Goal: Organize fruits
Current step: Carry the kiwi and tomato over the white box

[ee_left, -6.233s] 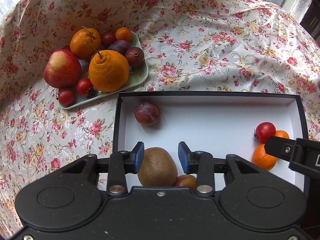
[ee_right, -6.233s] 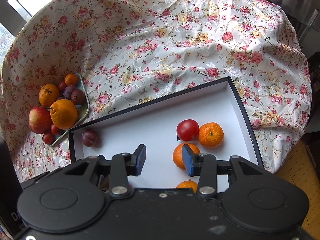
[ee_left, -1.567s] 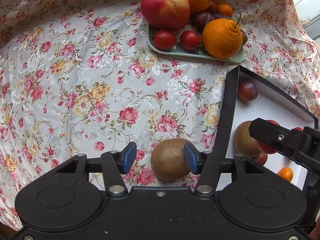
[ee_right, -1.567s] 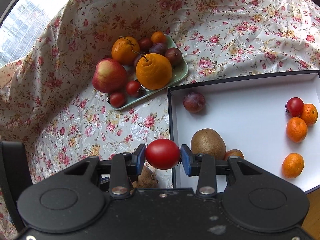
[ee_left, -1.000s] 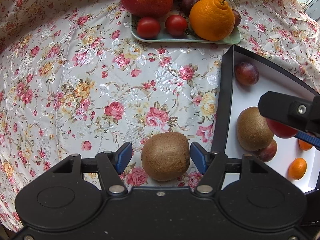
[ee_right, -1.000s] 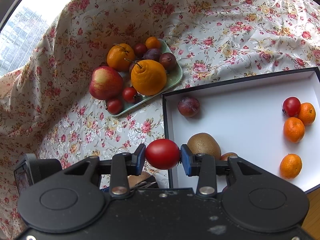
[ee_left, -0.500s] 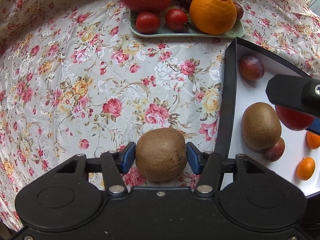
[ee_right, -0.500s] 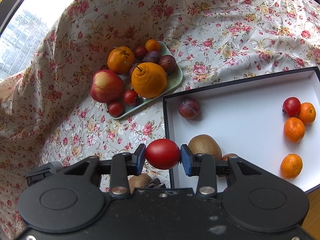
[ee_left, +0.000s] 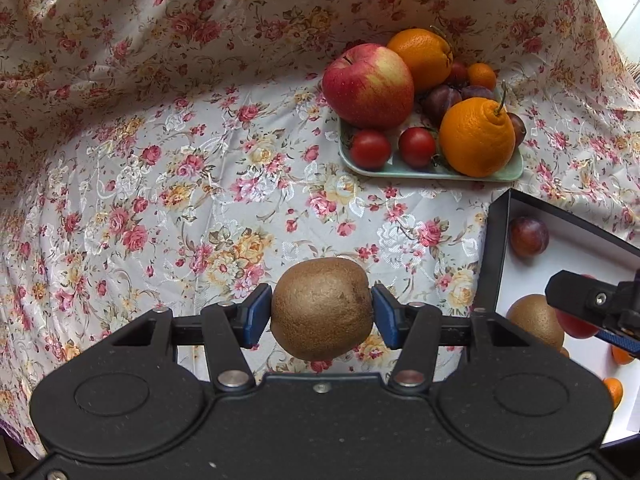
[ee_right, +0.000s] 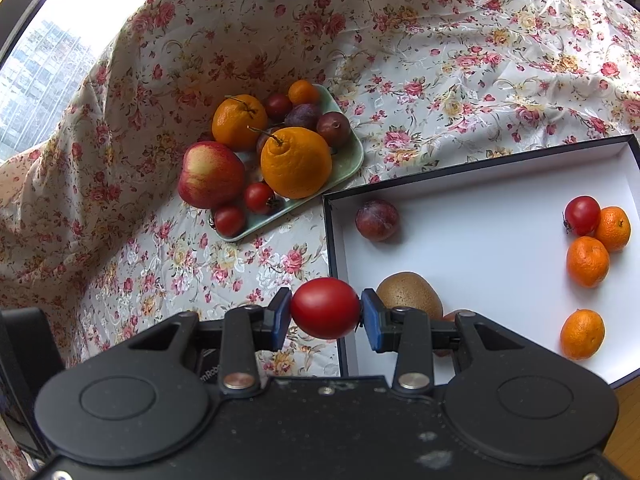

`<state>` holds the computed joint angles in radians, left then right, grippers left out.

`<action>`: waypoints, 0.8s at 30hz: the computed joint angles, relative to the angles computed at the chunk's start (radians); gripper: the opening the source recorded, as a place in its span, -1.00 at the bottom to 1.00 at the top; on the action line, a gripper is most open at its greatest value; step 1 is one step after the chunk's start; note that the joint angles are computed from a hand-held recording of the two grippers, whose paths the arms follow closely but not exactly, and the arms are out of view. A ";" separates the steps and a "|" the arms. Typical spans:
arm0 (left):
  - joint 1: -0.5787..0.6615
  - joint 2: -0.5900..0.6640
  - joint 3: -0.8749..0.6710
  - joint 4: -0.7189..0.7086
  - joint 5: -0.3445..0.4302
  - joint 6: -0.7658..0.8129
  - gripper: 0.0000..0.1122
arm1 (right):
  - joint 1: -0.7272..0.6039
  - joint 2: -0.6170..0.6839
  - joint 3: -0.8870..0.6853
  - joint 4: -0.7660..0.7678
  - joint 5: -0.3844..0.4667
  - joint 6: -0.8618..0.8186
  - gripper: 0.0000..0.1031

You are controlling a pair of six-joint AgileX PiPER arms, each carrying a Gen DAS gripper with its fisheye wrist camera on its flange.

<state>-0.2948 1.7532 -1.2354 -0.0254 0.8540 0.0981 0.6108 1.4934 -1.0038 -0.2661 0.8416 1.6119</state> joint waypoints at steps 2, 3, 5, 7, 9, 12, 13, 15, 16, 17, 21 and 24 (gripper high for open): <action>0.008 -0.009 -0.009 -0.001 -0.003 0.005 0.05 | -0.004 -0.008 0.008 -0.008 0.006 0.014 -0.23; 0.009 -0.017 -0.006 0.001 -0.009 0.003 0.05 | -0.007 -0.015 0.015 -0.013 0.009 0.021 -0.23; 0.007 -0.027 -0.006 0.009 -0.019 -0.002 0.05 | -0.013 -0.026 0.026 -0.020 0.016 0.033 -0.23; 0.000 -0.033 -0.006 0.015 -0.028 -0.009 0.05 | -0.020 -0.040 0.040 -0.028 0.025 0.047 -0.23; -0.011 -0.038 -0.008 0.009 -0.029 -0.012 0.05 | -0.030 -0.057 0.059 -0.032 0.032 0.061 -0.23; -0.033 -0.044 -0.012 -0.008 -0.024 -0.016 0.05 | -0.041 -0.084 0.087 -0.041 0.043 0.076 -0.23; -0.041 -0.045 -0.013 -0.011 -0.023 -0.018 0.05 | -0.044 -0.093 0.097 -0.043 0.046 0.080 -0.23; -0.065 -0.049 -0.014 -0.014 -0.021 -0.029 0.05 | -0.057 -0.111 0.115 -0.043 0.051 0.080 -0.23; -0.076 -0.051 -0.013 -0.015 -0.022 -0.034 0.05 | -0.063 -0.121 0.124 -0.044 0.054 0.081 -0.23; -0.091 -0.054 -0.010 -0.016 -0.023 -0.040 0.05 | -0.067 -0.129 0.132 -0.044 0.058 0.082 -0.23; -0.154 -0.054 -0.009 -0.008 -0.028 -0.071 0.05 | -0.099 -0.190 0.188 -0.040 0.073 0.075 -0.23; -0.215 -0.043 -0.015 -0.002 -0.029 -0.095 0.05 | -0.121 -0.242 0.229 -0.041 0.089 0.074 -0.23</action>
<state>-0.5096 1.7097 -1.2504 -0.0272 0.8248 0.0028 0.4894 1.2514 -0.7751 -0.3074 0.9303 1.6862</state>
